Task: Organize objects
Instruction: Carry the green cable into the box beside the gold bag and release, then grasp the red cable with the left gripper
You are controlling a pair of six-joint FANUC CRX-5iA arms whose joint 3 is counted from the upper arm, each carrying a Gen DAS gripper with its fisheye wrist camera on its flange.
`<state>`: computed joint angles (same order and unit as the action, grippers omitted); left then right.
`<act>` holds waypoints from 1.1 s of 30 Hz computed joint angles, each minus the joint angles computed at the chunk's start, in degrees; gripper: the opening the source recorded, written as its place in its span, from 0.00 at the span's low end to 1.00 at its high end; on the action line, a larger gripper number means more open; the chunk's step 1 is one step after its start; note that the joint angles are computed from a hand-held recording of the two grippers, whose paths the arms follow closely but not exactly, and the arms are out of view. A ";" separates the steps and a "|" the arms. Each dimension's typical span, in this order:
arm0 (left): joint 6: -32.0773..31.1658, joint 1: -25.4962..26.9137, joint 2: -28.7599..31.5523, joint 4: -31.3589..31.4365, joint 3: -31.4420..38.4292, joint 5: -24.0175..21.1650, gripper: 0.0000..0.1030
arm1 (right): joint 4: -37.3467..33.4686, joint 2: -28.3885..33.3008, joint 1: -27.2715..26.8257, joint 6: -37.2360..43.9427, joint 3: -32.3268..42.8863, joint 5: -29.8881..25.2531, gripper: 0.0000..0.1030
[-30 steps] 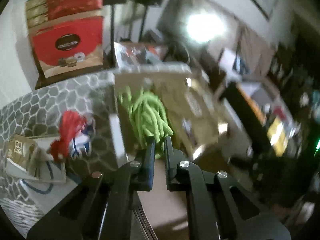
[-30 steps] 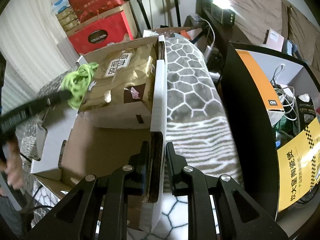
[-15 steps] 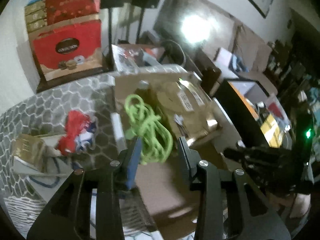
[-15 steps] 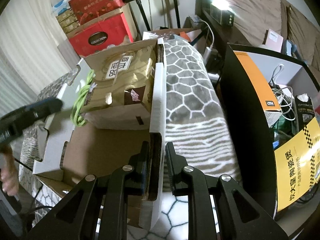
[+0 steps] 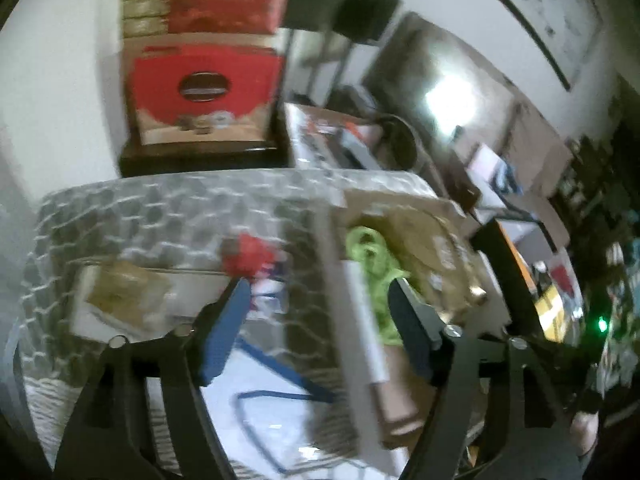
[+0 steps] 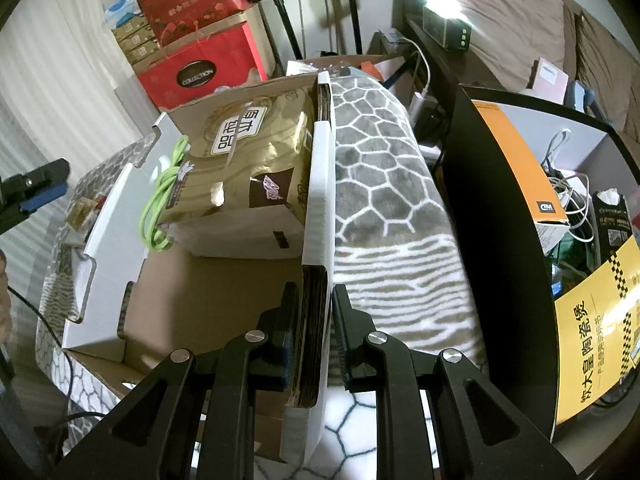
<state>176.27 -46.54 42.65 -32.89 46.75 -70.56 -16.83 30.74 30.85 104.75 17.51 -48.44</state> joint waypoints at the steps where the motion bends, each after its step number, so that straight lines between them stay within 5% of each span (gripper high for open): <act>1: 1.49 0.33 -1.29 0.09 -2.05 0.12 0.73 | -0.01 0.00 0.00 -0.01 0.02 -0.03 0.16; 10: 1.74 3.57 -5.54 4.60 -11.93 1.40 0.79 | 0.01 0.06 0.00 0.01 0.09 -0.07 0.16; 17: -7.07 5.00 0.12 8.03 -6.43 0.47 0.78 | 0.34 -0.15 0.16 -0.26 -0.12 -0.15 0.16; 22: -13.11 4.83 5.99 8.34 2.34 -6.68 0.58 | 0.16 -0.21 0.07 -0.12 -0.18 -0.25 0.16; 25: -14.25 4.96 7.63 9.23 4.34 -7.86 0.29 | 0.06 -0.18 0.09 -0.14 -0.16 -0.20 0.17; 33: -8.16 3.27 4.82 5.27 2.08 -6.16 0.22 | 0.18 -0.18 0.14 -0.19 -0.18 -0.12 0.17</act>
<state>168.11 -43.27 47.47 -27.62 48.83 -76.71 -16.65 30.57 30.98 104.56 17.33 -48.56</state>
